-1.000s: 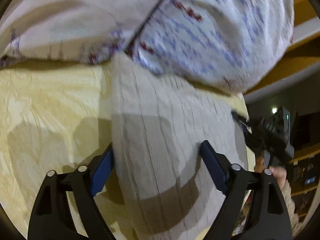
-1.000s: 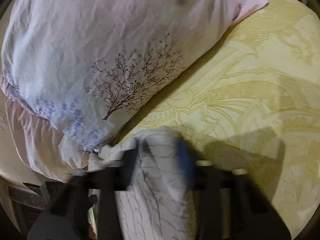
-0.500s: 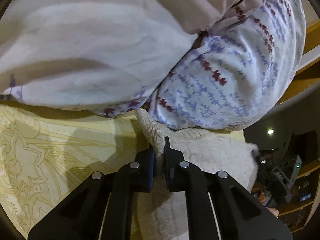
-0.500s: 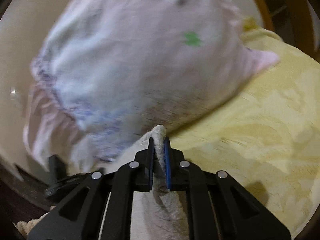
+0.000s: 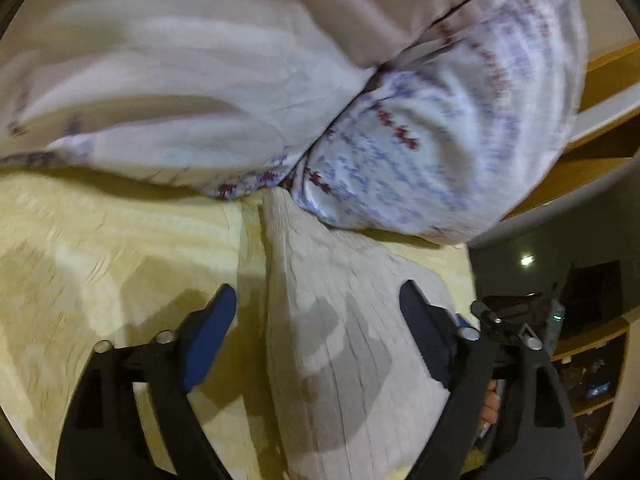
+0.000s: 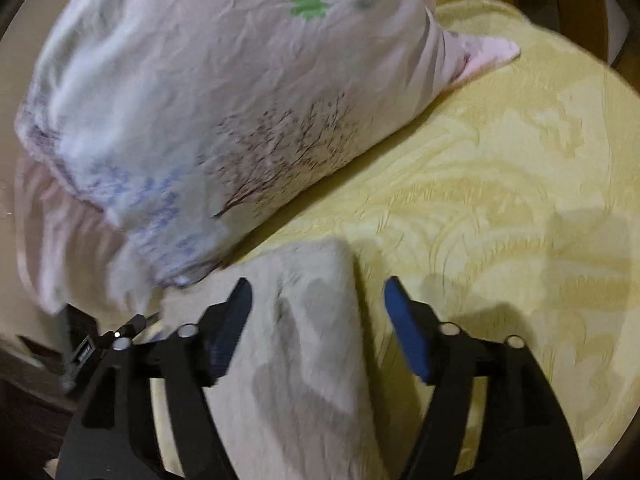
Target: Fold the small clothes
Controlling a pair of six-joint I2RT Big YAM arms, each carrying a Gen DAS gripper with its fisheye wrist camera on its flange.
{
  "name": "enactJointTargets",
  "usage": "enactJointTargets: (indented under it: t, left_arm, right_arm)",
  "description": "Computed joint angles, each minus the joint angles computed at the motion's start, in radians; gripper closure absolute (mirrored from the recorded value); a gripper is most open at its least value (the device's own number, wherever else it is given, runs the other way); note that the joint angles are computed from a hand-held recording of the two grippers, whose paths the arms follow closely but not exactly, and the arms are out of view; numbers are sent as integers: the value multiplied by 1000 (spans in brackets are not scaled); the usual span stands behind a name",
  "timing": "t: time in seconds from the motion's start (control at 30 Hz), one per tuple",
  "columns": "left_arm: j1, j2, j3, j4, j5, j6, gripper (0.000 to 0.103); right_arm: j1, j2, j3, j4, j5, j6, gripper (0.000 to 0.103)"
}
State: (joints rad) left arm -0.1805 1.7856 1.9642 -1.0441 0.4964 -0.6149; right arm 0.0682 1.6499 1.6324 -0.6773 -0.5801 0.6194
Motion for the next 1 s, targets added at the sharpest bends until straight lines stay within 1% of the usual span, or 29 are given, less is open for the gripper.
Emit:
enactJointTargets:
  t: [0.07, 0.17, 0.2, 0.27, 0.33, 0.4, 0.47, 0.6, 0.63, 0.67, 0.73, 0.8, 0.83, 0.87, 0.9, 0.93, 0.97, 1.0]
  left_arm:
    - [-2, -40, -55, 11, 23, 6, 16]
    - [-17, -66, -105, 1, 39, 9, 14]
    - [-27, -65, -113, -2, 42, 2, 14]
    - [-40, -54, -115, -13, 54, -14, 14]
    - [-52, -45, -116, -8, 66, -26, 14]
    - [-61, -35, -104, -16, 62, -20, 14]
    - [-75, -22, -85, -29, 48, -3, 14]
    - [-102, 10, -35, -68, 21, 44, 14]
    - [-110, 21, -22, -80, 10, 54, 14]
    - [-110, 23, -23, -82, 15, 57, 16]
    - [-117, 19, -33, -57, 8, 41, 16]
    - [-112, 14, -47, -41, 19, 25, 22]
    - [-102, 4, -64, -33, 34, 16, 29]
    - [-93, -9, -87, -14, 49, -5, 37]
    - [-83, -18, -105, 3, 67, -24, 40]
    - [-78, -24, -119, 21, 80, -39, 47]
    - [-74, -29, -127, 32, 92, -46, 52]
    - [-72, -30, -128, 35, 98, -47, 54]
  right_arm:
    - [-19, -11, -37, 2, -77, 25, 29]
    - [-25, -11, -68, 2, -134, 58, 29]
    - [-25, -11, -78, 9, -154, 66, 29]
    - [-22, -20, -111, 48, -197, 80, 29]
    - [-16, -10, -114, 54, -216, 80, 29]
    - [-9, -8, -125, 85, -235, 93, 28]
    - [5, 5, -116, 96, -244, 97, 28]
    - [24, 27, -90, 75, -273, 54, 29]
    - [24, 30, -91, 88, -292, 49, 31]
    - [29, 40, -81, 78, -309, 38, 34]
    - [36, 45, -73, 67, -312, 12, 35]
    - [41, 51, -60, 47, -317, -7, 38]
    - [43, 56, -55, 34, -322, -10, 47]
    - [45, 56, -61, 44, -331, 1, 56]
    - [43, 51, -77, 72, -350, 22, 60]
    - [41, 45, -96, 111, -371, 52, 68]
    - [40, 36, -117, 155, -384, 81, 69]
    - [40, 23, -135, 189, -388, 98, 70]
